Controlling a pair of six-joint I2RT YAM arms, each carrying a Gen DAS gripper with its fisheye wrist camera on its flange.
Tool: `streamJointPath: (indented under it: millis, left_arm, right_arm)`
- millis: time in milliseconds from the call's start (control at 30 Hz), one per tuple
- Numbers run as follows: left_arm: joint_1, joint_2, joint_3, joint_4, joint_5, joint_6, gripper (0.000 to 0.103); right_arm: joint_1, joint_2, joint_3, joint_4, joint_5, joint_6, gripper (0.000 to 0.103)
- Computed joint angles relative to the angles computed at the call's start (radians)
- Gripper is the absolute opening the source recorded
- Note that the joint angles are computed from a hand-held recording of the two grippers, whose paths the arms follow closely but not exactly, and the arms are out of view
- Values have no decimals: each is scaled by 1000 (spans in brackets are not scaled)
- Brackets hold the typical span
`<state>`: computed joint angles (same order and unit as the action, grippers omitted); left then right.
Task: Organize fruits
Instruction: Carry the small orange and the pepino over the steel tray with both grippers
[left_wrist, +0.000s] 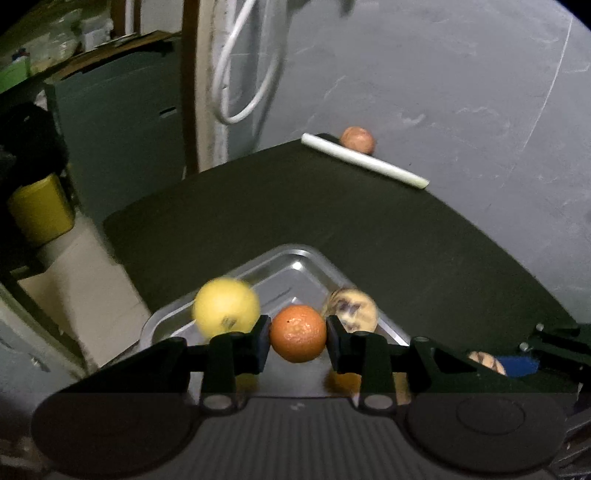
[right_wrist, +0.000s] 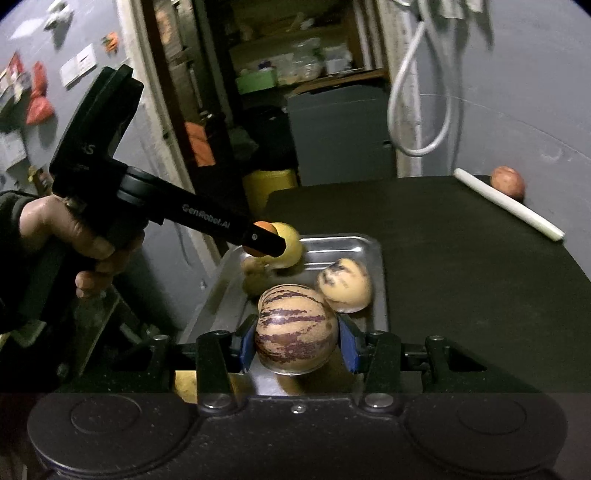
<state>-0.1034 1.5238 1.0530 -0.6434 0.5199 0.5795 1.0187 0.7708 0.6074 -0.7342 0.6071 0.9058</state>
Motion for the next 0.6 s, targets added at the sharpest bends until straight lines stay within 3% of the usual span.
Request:
streamJointPath:
  millis: [200,600]
  left_arm:
    - [97,-42,-79,-24,24,36,35]
    - [190,-58,-215,81,28,-52,35]
  right_arm:
    - [-12,57,7,52,-29,-63,47]
    - [-250,87,10,102,-162,-270,47]
